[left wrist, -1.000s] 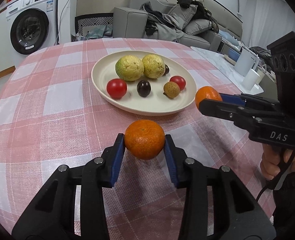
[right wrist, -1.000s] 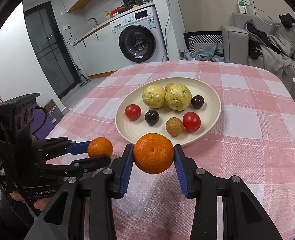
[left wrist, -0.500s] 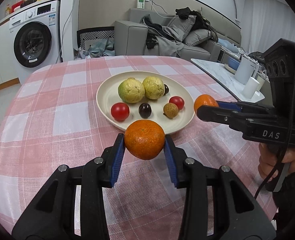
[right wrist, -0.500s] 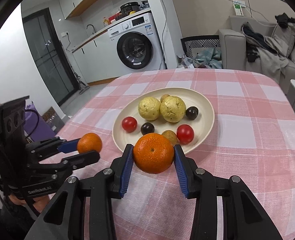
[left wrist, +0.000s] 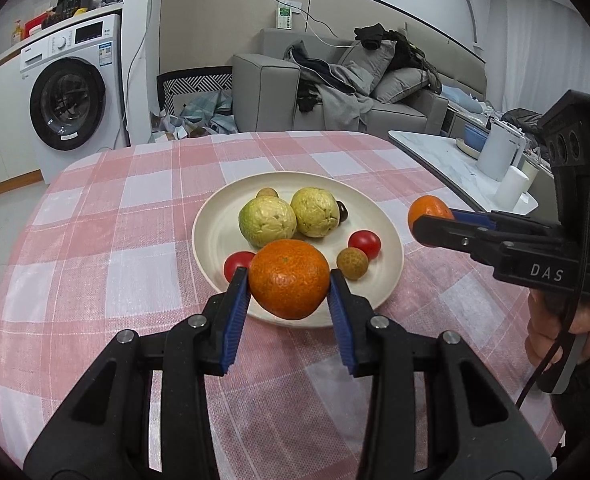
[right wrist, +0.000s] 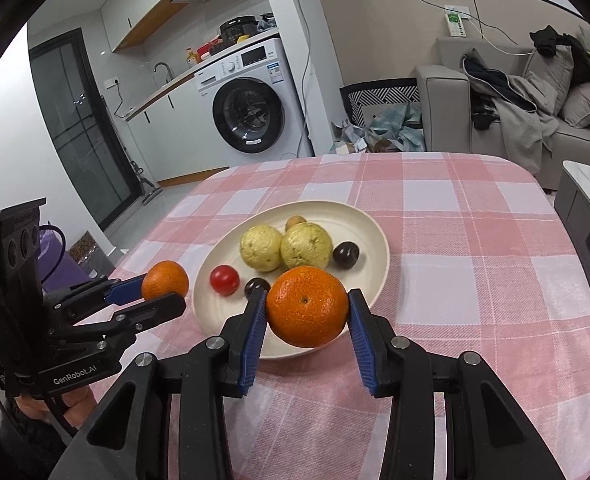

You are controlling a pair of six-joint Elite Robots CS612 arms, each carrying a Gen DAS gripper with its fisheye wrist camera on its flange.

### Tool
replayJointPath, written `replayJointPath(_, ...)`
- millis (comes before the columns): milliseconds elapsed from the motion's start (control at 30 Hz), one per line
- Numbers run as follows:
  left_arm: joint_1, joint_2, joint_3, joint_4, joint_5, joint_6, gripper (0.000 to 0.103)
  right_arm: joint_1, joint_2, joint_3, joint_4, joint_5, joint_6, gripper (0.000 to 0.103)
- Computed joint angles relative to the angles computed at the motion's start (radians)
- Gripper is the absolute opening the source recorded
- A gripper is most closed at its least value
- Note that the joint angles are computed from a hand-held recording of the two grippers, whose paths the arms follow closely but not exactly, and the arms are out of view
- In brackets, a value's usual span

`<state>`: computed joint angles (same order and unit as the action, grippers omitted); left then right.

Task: Organize fruits
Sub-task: 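Carry the orange with the left tool while the right tool carries its orange, release both onto the plate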

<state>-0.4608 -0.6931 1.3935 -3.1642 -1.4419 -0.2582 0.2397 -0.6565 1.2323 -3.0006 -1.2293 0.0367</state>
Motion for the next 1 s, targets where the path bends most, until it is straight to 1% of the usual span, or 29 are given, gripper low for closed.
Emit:
replayJointPath(300,0.000,0.035,-0.056,0.034,0.024,0.011,0.036,-0.003,0.031,-0.047,-0.005,-0.027,0.025,0.041)
replayJointPath(400,0.000,0.044,-0.070,0.040,0.027,0.013,0.036,-0.002,0.045,-0.073,0.021,-0.031,0.033,0.041)
replayJointPath(833,0.004,0.075,-0.115,0.074,0.038,0.008,0.036,0.004,0.093,-0.155,0.084,-0.070,0.015,0.041)
replayJointPath(1000,0.003,0.085,-0.130,0.091,0.053,0.011,0.036,0.011,0.105,-0.174,0.094,-0.102,-0.011,0.041)
